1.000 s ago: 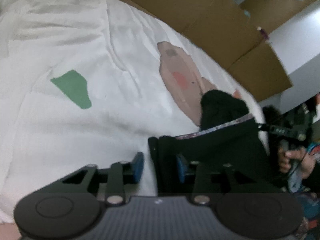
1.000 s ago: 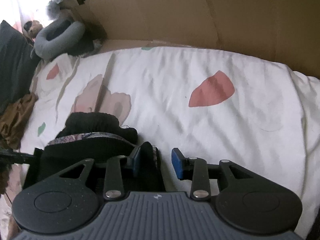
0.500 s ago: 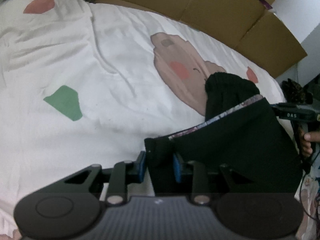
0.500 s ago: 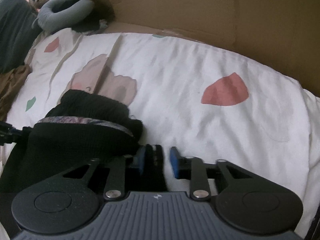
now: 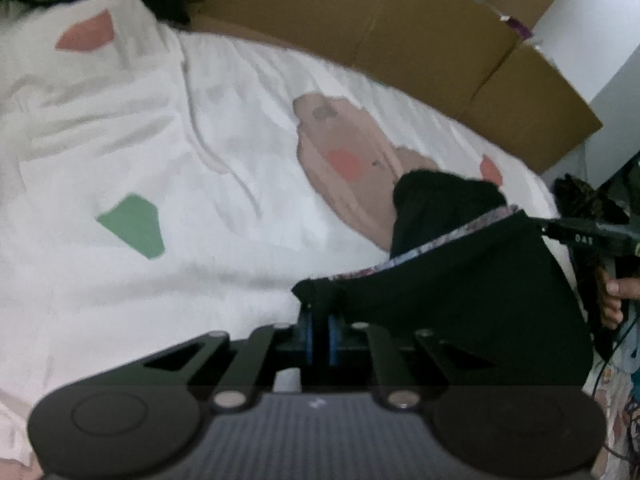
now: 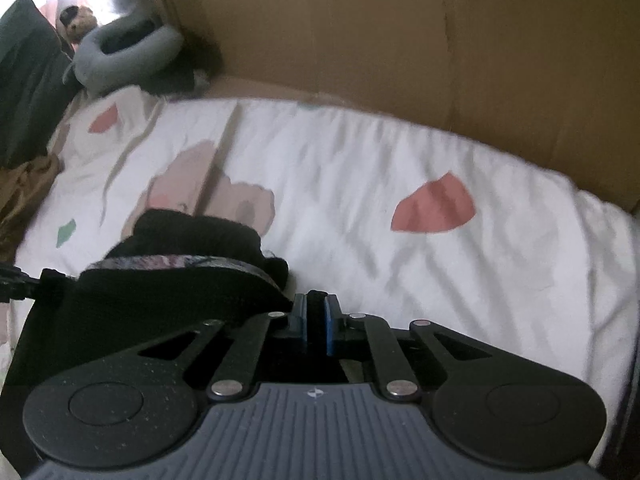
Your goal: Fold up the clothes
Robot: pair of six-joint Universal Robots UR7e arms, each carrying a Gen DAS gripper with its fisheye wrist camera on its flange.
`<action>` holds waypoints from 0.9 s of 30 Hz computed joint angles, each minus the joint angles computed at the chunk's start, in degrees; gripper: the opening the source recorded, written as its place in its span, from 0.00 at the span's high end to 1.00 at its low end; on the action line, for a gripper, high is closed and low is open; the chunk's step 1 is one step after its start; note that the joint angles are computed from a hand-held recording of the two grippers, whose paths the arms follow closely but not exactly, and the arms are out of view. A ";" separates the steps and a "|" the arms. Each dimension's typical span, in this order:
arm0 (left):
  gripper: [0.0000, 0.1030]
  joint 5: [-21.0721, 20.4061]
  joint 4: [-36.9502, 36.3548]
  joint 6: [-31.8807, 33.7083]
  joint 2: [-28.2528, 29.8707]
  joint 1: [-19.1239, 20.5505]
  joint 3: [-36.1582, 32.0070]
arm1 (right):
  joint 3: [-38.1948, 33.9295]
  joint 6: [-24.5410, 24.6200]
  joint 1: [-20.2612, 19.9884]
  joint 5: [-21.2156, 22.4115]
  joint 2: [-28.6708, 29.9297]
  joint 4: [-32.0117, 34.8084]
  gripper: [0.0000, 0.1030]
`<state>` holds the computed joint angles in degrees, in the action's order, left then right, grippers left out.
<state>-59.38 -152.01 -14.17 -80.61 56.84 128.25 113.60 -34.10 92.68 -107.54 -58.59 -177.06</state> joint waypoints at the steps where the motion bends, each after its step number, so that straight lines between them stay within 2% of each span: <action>1: 0.93 0.00 0.25 0.01 -0.51 -0.31 -0.14 | 0.20 0.52 0.14 0.26 -0.68 -0.03 0.98; 4: 0.93 -0.81 0.81 -1.89 -2.42 -1.36 -0.73 | 0.47 3.43 0.55 0.82 -2.93 -0.31 0.98; 9: 0.94 -0.76 1.09 0.14 -1.48 -2.50 -2.62 | 0.76 6.71 -0.02 1.95 -5.51 0.68 0.98; 18: 0.94 0.40 5.12 -1.90 -2.48 -1.73 -2.30 | 0.41 4.66 -1.73 3.83 -2.24 0.71 0.97; 27: 0.94 -0.22 4.74 -1.28 -1.29 0.89 -2.52 | -2.11 1.93 -2.30 4.78 2.29 -1.03 0.97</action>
